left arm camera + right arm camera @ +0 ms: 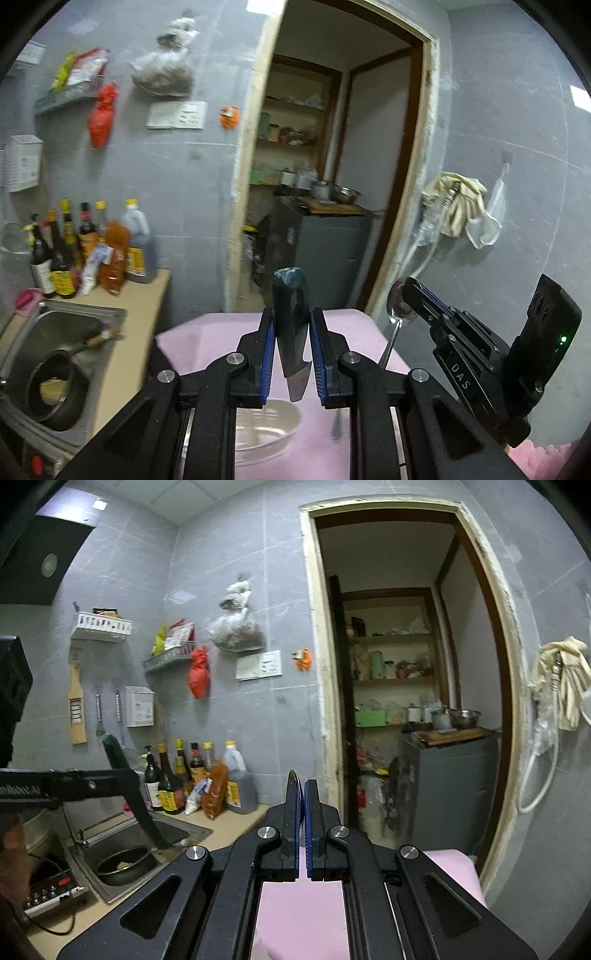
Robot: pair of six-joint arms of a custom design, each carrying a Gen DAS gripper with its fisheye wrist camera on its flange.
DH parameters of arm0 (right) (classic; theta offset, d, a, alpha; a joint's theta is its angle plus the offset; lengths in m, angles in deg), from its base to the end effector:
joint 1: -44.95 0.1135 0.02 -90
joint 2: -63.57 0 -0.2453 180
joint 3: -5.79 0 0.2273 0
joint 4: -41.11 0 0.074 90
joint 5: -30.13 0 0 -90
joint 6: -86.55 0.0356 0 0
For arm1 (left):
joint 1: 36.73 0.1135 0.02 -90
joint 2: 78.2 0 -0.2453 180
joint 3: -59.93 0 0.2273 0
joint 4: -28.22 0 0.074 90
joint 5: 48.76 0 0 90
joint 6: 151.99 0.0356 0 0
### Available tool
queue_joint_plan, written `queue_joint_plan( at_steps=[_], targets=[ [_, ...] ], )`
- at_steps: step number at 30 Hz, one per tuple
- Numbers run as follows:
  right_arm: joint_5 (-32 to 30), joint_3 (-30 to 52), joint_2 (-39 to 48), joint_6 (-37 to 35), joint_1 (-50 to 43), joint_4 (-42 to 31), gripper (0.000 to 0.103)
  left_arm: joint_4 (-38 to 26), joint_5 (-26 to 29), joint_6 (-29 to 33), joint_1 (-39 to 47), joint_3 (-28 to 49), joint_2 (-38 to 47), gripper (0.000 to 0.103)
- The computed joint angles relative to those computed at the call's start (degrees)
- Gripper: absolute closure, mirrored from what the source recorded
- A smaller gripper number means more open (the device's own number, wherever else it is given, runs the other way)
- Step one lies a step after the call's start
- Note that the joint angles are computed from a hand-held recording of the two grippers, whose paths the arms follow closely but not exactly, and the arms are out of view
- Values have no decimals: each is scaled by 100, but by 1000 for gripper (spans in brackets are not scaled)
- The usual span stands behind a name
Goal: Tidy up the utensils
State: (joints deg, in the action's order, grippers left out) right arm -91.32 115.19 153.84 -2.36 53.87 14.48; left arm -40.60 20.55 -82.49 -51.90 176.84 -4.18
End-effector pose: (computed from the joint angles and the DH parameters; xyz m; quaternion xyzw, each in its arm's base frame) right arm 0.3324 0.0710 0.4197 -0.2277 0.7098 0.2584 0.6145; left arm 0.2113 -0.0443 0.4571 -0.1339 0.8286 -0.0149 0.5434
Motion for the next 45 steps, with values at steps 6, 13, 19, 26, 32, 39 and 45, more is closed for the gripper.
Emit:
queue_joint_plan(
  at_steps=[6,13,19,26,32,39,45],
  targets=[
    [600,-420,-127,-261,670,442,101,-284,-24,57,546,-248,-527,86],
    [1347,-1054,-329,-689,1280,833,101,13,458,124,1462,-1100,-1054,86],
    [1797,-1436,-254,-893,1549,1219,101,464,895,260,2080,-1874,-1220,86],
    [2088,-1566,35,-1033,1686,1521,101,875,1137,299,2304,-2522,-1077,86],
    [2206,-1727,266,-1210,1795,1646,101,1070,1218,319,2301,-2871,-892,86],
    [2286,-1856,477,-1330,1835,1574,101,1305,1184,278,2219,-3265,-707,86],
    [2144,-1828,596,-1239,1803,1377,100,1366,1242,295,2170,-3402,-527,86]
  ],
)
